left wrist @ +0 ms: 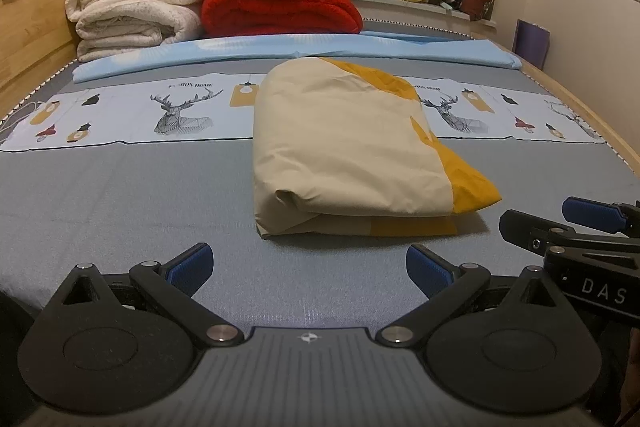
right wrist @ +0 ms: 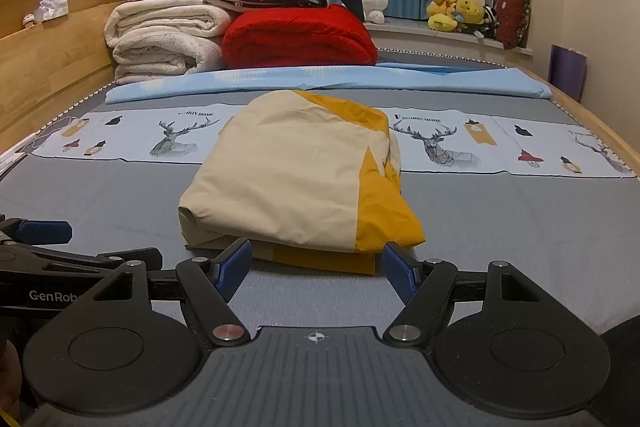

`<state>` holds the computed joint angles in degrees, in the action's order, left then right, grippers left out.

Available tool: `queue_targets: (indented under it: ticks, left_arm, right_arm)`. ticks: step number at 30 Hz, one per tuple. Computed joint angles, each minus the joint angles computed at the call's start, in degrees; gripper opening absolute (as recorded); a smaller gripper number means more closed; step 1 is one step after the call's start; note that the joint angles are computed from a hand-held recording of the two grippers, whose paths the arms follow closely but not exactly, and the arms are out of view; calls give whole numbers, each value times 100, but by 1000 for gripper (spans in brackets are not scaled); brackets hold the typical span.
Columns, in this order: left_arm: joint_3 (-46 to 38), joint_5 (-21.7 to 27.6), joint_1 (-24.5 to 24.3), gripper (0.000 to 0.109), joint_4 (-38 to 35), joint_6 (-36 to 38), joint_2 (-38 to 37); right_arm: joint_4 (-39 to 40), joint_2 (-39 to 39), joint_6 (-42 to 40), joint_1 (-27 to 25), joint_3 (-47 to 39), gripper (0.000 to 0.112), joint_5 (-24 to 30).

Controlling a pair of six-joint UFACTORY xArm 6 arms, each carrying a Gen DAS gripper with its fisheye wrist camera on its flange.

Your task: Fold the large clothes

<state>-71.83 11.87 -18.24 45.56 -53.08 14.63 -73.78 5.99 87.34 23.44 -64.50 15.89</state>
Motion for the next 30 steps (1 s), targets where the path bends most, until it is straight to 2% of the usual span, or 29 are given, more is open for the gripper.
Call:
queue_targets:
  ticks: [30]
  left_arm:
    - [0,-1,-11,103,-13,-1,8]
  right_arm:
    - [58,-13,-44,-3,18,74,-12]
